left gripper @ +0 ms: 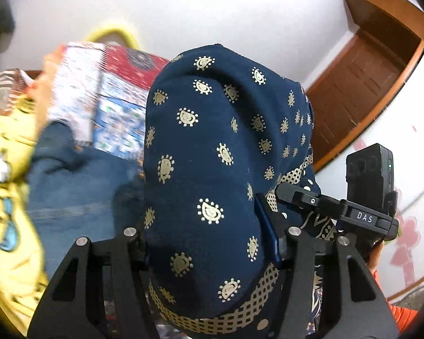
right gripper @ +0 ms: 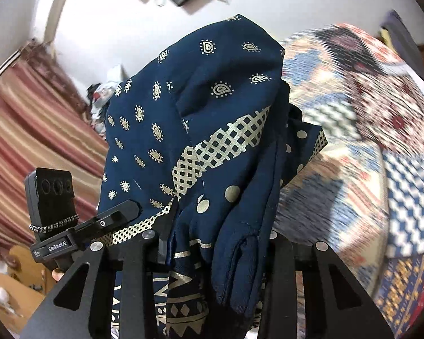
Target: Fold large clothes
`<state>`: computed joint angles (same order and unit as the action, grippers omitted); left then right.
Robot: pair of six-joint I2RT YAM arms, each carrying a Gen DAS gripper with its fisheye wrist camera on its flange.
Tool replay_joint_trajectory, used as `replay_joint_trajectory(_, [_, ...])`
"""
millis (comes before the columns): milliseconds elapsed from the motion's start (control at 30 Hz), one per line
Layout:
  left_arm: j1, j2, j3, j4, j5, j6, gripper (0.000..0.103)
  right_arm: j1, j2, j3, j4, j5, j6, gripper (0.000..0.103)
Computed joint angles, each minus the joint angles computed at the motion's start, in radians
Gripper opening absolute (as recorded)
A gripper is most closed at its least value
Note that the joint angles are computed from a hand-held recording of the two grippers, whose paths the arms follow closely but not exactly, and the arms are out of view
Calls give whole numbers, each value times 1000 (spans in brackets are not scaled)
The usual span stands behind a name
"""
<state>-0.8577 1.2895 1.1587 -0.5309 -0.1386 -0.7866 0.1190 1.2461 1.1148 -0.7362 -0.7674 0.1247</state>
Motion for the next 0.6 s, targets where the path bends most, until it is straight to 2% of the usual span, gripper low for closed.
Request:
replay_joint_trajectory(167, [118,-91,-83,-36,23,12,58,163,134,28,149,72,95,32])
replay_joint_trajectory(267, [202,-109,-169,-6,64,16,58,234,251,51,218,113,120,32])
replay_joint_trajectory(367, [268,-83,-244,26,77,29,58,272,407,92,267,130,145,32])
replay_joint_trajectory(467, [337,-3,-324,80,125,43,58,312,536,128,265,181,136,32])
replay_joint_trajectory(500, [357,10,-353,107,140,53,59,323,577,133,267,207,117,32])
replay_joint_trajectory(567, [376,-9,-426,193,159,64,72,327,593,102,308,239,86,33])
replay_joint_trajectory(600, [372,-21,-436,194,158,54,73,318,588,87,323,227,70,34])
